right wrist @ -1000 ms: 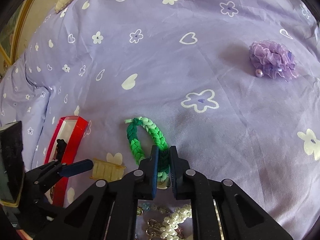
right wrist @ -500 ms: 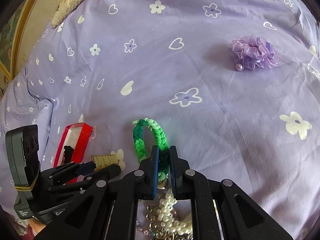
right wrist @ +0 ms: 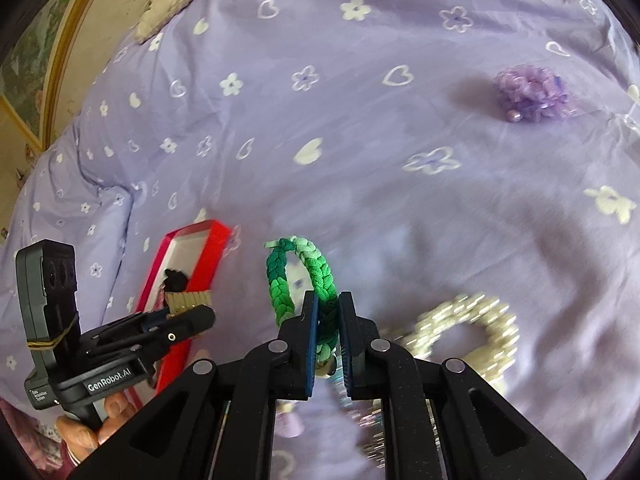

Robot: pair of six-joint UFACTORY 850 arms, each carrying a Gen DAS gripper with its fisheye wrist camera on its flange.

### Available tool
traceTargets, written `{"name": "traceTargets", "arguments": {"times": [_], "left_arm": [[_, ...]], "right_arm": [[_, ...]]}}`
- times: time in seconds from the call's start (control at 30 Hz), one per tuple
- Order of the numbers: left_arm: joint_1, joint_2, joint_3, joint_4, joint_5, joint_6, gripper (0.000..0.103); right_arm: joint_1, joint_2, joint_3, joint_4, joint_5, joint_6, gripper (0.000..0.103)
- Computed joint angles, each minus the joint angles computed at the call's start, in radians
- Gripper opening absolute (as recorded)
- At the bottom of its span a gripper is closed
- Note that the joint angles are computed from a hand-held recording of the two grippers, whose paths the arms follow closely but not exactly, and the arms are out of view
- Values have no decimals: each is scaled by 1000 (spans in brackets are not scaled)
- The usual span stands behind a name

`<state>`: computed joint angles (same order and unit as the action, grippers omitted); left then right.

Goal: Organize jewelry
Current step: 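Carry the yellow clip and green braided bracelet into the box and release both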

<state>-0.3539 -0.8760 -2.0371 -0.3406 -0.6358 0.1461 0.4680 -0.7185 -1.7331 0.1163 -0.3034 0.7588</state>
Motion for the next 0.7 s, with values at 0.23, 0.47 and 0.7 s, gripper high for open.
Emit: {"name": "traceTargets", "arguments": {"times": [0.23,0.47,0.7], "left_arm": [[57,165,233,-52,84,26,37],[107,265,367,-53,122,15,37],[151,306,422,-32,135,-23,37]], "right_arm": [[40,-48,-85,86,-18,-89,9],[73,-118,-203,142,-59,-157,9],[96,-213,-363,174,-121,-197,9]]}}
